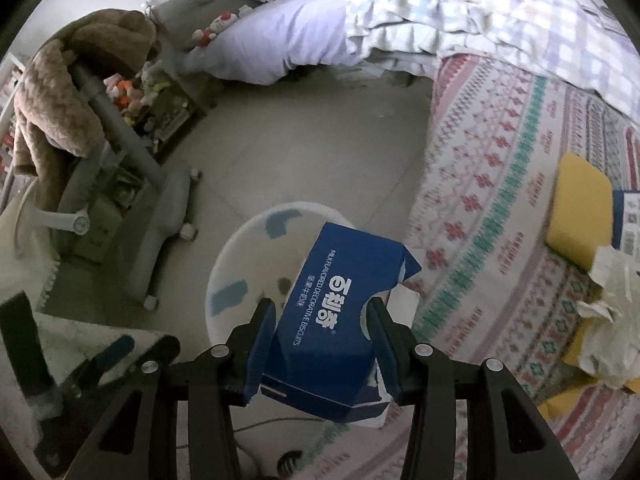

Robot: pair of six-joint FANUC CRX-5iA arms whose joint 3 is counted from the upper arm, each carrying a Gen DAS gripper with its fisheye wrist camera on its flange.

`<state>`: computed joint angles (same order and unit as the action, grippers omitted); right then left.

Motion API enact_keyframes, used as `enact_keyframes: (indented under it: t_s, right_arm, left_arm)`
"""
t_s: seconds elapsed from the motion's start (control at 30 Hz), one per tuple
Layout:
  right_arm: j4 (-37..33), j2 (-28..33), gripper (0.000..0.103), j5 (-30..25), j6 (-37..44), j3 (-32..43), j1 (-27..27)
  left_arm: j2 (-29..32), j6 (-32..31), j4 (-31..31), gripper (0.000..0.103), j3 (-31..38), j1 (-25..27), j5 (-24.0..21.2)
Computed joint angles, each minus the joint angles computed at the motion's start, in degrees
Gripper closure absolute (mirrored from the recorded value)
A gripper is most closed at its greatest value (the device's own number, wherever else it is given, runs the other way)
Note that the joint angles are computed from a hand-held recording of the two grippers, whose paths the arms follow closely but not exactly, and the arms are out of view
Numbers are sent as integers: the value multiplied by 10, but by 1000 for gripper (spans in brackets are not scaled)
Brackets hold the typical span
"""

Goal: Collect trash
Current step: 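Carry peel and blue box over the wastebasket and open both tools to drop them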

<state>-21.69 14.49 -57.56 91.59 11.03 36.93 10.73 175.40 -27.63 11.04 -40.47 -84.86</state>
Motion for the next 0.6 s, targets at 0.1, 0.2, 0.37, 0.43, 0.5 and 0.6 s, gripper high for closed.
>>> enact_keyframes:
  t_s: [0.1, 0.2, 0.37, 0.43, 0.5, 0.6]
  right_arm:
    - [-29, 4, 54, 1, 16, 10, -4]
    - [-66, -1, 34, 9, 46, 14, -13]
    - [-67, -22, 21, 6, 55, 5, -19]
    - [-35, -34, 21, 10, 48, -10, -13]
    - [-14, -46, 21, 16, 46, -25, -11]
    - [-2, -63, 21, 16, 45, -41, -24]
  left_arm:
    - [-3, 1, 2, 6, -5, 1, -2]
    - [-6, 0, 5, 6, -9, 2, 5]
    - [-3, -6, 5, 6, -3, -2, 10]
    - [-2, -6, 5, 6, 0, -4, 12]
    - [2, -8, 3, 6, 6, -6, 12]
    - [7, -12, 1, 6, 16, -11, 15]
